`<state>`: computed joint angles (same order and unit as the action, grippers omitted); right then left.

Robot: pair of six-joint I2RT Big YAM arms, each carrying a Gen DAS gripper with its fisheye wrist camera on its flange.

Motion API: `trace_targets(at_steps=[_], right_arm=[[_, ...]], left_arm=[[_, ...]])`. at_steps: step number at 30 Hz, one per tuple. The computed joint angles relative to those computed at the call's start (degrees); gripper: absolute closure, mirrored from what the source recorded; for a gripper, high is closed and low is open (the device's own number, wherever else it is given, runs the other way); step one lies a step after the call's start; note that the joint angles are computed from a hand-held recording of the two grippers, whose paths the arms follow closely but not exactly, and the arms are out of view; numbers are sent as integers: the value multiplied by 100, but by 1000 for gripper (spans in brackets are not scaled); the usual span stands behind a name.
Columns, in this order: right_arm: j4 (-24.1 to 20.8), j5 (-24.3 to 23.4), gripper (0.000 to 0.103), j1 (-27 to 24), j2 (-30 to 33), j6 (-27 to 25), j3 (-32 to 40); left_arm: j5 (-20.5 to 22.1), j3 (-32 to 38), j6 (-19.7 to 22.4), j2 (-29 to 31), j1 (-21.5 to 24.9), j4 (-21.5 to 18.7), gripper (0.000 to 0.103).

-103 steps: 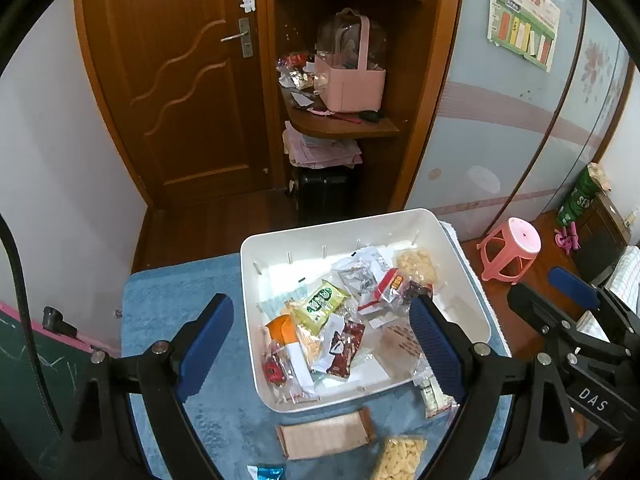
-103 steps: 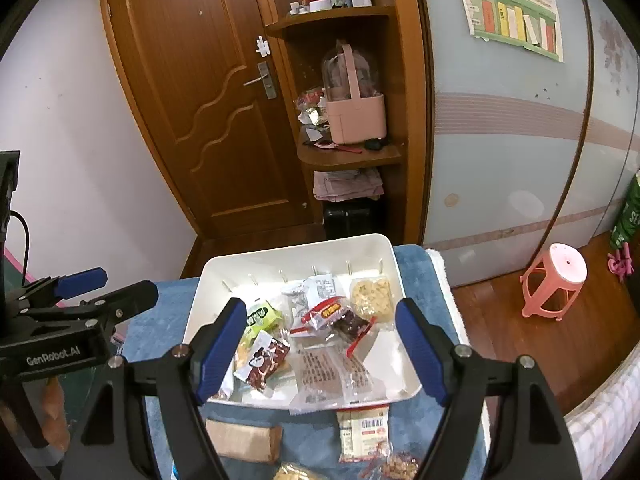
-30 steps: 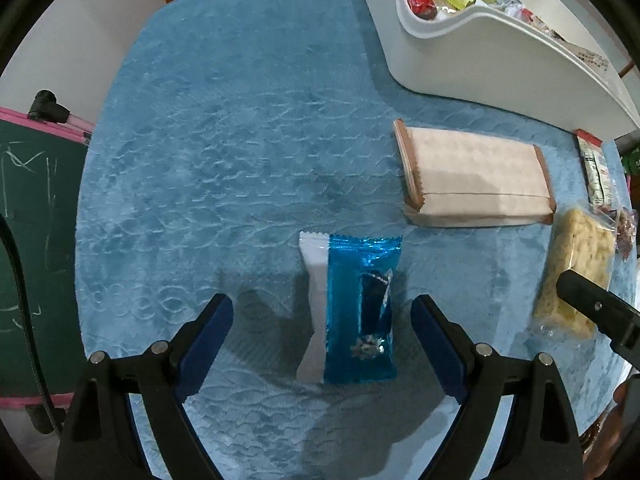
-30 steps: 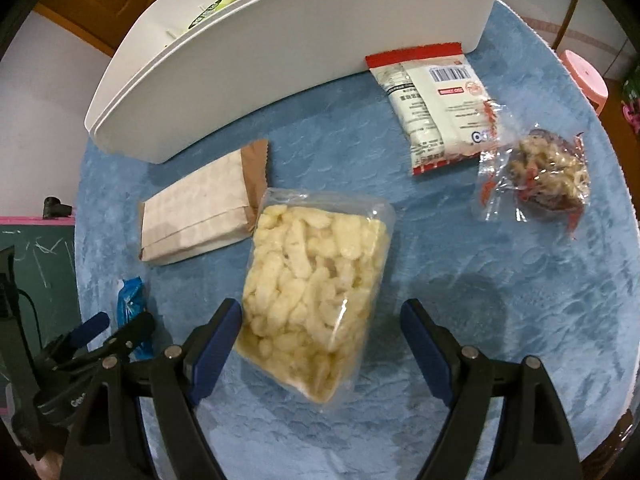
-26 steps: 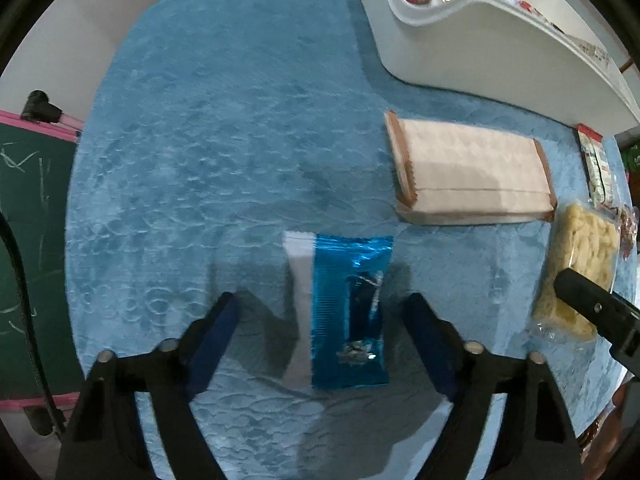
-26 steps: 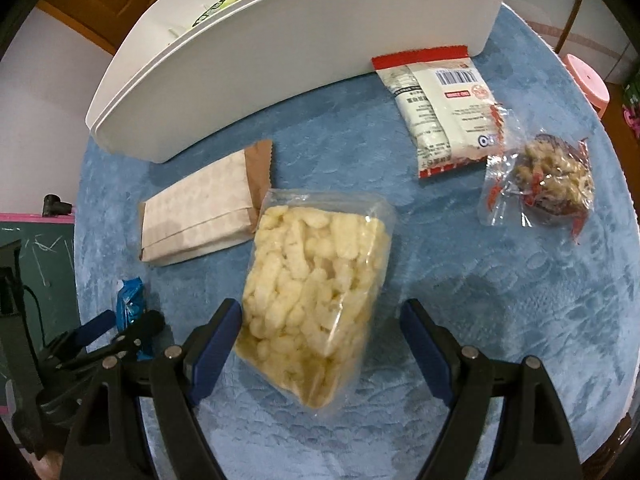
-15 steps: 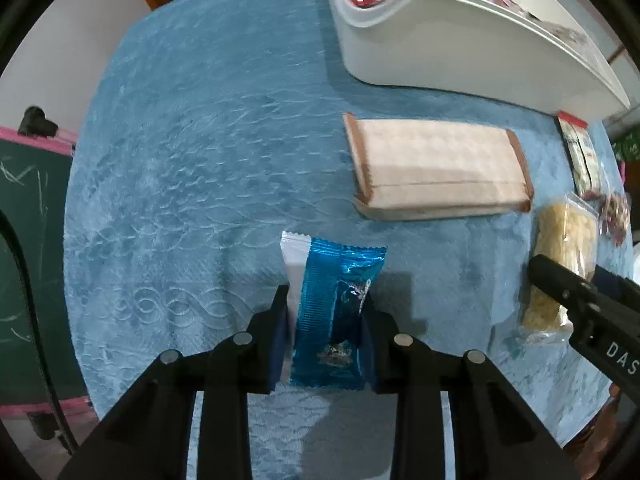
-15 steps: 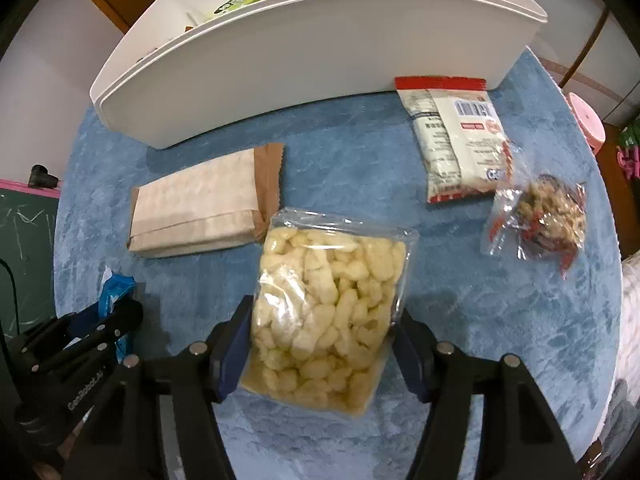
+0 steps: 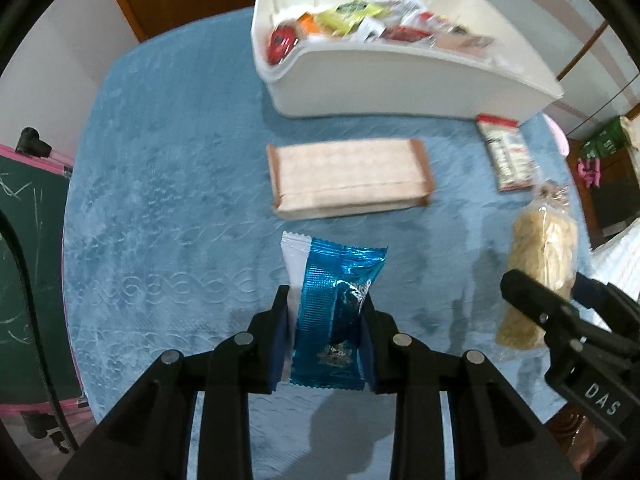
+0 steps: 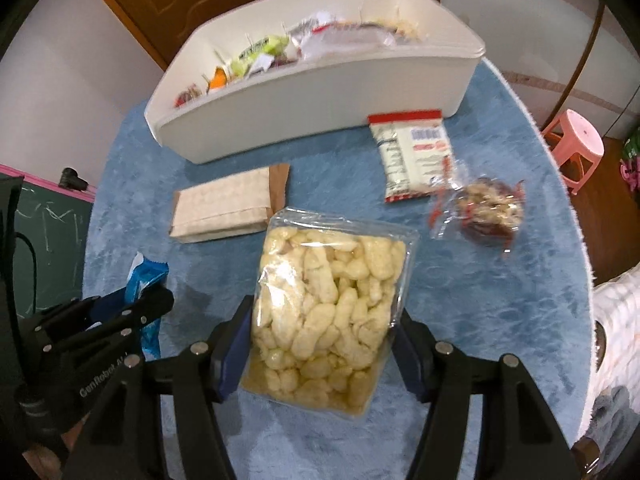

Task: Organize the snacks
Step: 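Lift both bags and carry them over the white bin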

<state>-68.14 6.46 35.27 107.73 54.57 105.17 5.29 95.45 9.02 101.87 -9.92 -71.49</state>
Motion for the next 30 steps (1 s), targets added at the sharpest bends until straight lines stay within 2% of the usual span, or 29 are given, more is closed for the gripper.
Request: trace_targets(at_steps=[6,8,15,30], right_arm=[[141,267,40,-1,-523,34,-375],[162,384,40,5,-643,35,-416],[233,762,40,13,-1078,17,-550],[296,1580,40,0,-1451,-410,-118]], left_arm=[[254,107,-113,-306,-30,-86,74],[354,473,-107,-225,-8,-274,74],[555,822,-246,-361,-106,-293,74],[820,2017,-390,-220,-211,-494,74]])
